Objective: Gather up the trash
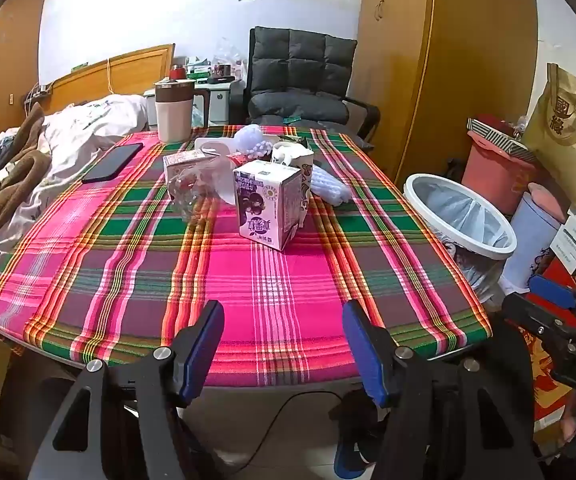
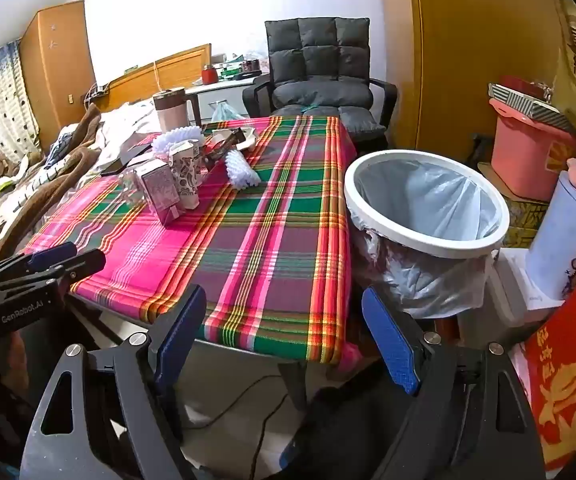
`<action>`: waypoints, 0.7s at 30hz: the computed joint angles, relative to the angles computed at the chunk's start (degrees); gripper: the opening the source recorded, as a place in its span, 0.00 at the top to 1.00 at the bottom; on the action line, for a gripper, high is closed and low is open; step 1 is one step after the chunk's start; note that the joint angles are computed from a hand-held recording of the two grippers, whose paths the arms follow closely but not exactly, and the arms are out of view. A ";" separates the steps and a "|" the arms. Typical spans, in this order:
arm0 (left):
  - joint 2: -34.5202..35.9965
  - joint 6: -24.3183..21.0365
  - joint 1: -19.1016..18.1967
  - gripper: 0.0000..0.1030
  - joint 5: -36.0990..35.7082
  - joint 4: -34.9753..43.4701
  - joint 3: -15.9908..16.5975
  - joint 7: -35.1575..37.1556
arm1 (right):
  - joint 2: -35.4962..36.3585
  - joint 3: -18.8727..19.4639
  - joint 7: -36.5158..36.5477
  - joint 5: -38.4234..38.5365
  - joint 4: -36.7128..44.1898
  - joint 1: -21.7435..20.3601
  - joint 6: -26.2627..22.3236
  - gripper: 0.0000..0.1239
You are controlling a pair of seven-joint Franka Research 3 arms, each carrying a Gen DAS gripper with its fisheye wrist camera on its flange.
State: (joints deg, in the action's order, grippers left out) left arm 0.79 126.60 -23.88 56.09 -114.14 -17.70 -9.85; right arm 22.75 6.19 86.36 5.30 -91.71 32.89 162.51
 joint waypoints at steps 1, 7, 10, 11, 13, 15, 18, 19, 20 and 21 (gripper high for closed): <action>-0.01 -0.05 -0.02 0.41 0.12 0.00 0.00 -0.02 | 0.04 0.00 0.02 0.03 0.10 0.01 -0.15 0.34; -0.11 -0.65 -0.18 0.41 0.66 0.04 -0.13 -0.50 | 0.01 0.19 -0.27 0.11 0.27 0.07 -0.33 0.34; -0.70 -0.84 -0.52 0.41 1.05 -1.43 -0.49 -2.07 | -0.43 0.51 -1.12 0.55 0.19 -0.37 -0.93 0.34; -0.66 -1.09 -0.62 0.41 1.17 -1.44 -0.61 -2.25 | -0.76 0.61 -1.41 0.66 -0.26 -0.47 -0.82 0.34; -0.87 -0.97 -0.29 0.41 -0.07 -0.89 -0.36 -1.05 | -1.04 0.74 -1.78 0.94 -0.82 -0.62 -0.53 0.34; -0.85 -0.88 -0.25 0.41 -0.17 -0.82 -0.42 -0.99 | -1.04 0.07 -0.96 0.11 -0.93 0.10 -0.32 0.34; -0.90 -0.82 -0.18 0.41 -0.29 -0.75 -0.42 -0.79 | -0.52 -0.89 0.99 -1.31 -0.05 1.14 -0.82 0.34; -0.74 -0.90 -0.17 0.41 -0.30 -0.59 -0.44 -0.76 | -0.56 -0.90 1.33 -1.50 -0.02 1.20 -0.92 0.34; -0.70 -0.92 -0.17 0.41 -0.28 -0.52 -0.43 -0.73 | -0.52 -0.70 1.21 -1.47 0.04 1.02 -0.98 0.34; -0.68 -1.01 -0.20 0.41 -0.16 -0.50 -0.45 -0.80 | -0.63 -0.62 1.23 -1.54 -0.09 0.97 -0.95 0.34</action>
State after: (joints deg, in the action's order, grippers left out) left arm 0.11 125.59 -24.08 55.94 -114.64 -18.16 -10.65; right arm 22.12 5.57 87.59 3.75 -91.80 33.87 161.56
